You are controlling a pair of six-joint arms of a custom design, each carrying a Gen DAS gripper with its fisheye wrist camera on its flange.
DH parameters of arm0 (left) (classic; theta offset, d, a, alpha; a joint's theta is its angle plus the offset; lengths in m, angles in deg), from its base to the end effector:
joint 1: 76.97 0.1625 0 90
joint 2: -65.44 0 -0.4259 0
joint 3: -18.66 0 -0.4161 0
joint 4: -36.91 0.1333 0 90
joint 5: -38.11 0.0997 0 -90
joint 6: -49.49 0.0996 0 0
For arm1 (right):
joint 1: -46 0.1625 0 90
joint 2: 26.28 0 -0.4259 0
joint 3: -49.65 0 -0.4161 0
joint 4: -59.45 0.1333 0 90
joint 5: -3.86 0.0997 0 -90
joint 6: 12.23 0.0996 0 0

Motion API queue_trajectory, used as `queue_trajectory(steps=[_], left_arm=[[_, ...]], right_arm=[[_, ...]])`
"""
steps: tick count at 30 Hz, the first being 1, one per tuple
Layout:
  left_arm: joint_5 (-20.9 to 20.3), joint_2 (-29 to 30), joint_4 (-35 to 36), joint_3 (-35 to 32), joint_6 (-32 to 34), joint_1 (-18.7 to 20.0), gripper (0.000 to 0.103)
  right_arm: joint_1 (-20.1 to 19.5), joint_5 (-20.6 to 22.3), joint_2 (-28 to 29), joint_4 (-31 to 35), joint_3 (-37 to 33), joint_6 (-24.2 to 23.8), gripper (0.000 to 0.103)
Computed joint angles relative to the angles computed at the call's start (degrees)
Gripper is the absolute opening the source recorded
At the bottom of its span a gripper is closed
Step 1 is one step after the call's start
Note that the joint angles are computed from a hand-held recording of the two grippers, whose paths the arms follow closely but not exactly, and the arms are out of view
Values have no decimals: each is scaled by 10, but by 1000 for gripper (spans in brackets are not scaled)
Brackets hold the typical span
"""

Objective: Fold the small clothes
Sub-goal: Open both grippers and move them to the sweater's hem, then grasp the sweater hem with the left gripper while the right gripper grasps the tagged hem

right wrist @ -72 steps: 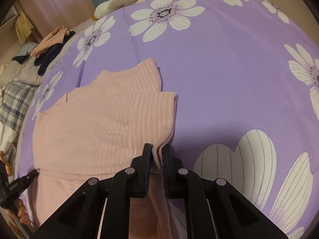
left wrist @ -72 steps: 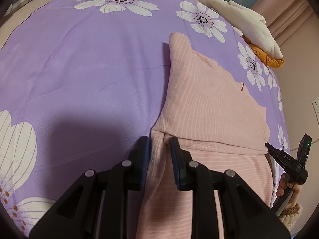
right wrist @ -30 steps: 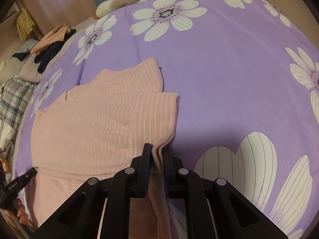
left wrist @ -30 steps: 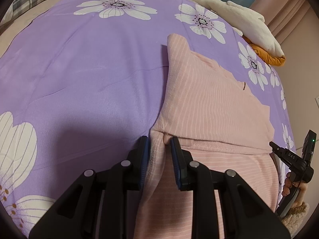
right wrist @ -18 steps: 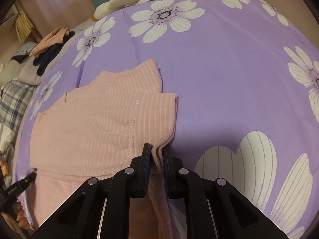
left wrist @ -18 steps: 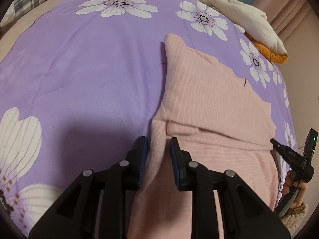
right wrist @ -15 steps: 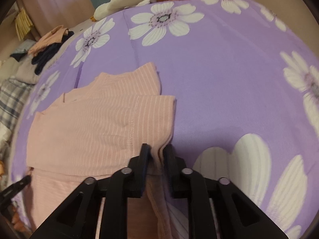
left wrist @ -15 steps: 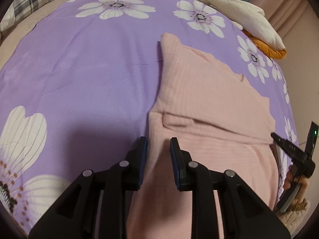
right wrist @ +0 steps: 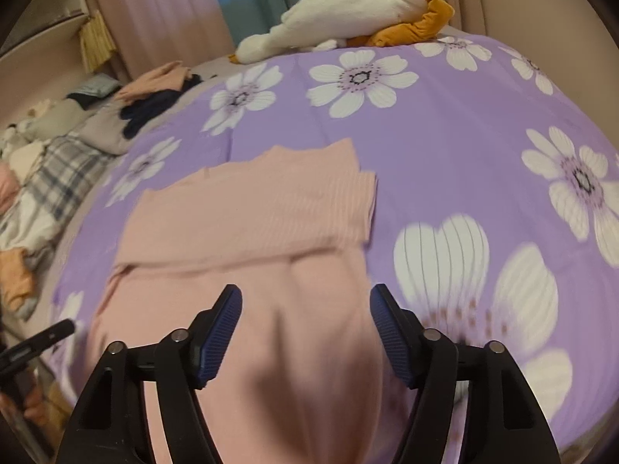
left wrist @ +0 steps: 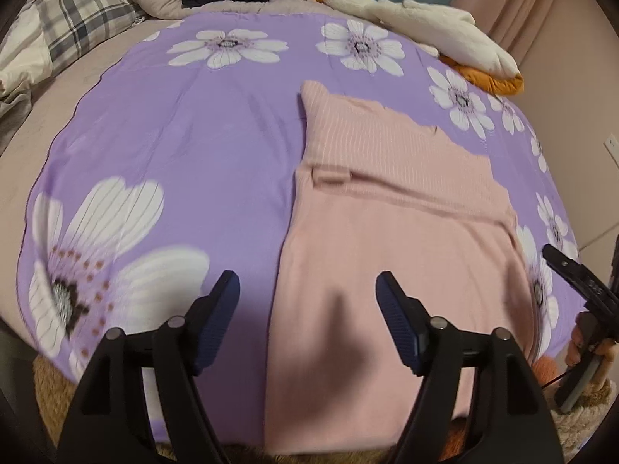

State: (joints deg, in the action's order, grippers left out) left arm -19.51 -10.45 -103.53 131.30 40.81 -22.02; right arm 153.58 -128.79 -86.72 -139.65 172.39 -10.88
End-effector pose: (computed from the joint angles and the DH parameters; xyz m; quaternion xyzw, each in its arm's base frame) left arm -0.1654 -0.5607 0.2685 0.1851 0.9359 -0.2093 0.2143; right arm 0.2214 -0.4808 0.1871 -0.0223 -0.8667 0.4198 0.2684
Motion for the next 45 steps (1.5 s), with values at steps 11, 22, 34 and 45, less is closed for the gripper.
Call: queue_trajectory(steps=[11,22,34,45], left_arm=[[-36,-61,42,62,-18,8,76],[-66,-95,62,101,-21,12,76],[-126,-97,89,120,-48,45,46],[-205,-135,50,119,-35,35,7]], right_arm=[[36,-51,-37,27,101,116,72],[39,16,-46,52,162,203,72],[23,74,-44,121,165,209,9],[44,136,-86,20,181,143,6]])
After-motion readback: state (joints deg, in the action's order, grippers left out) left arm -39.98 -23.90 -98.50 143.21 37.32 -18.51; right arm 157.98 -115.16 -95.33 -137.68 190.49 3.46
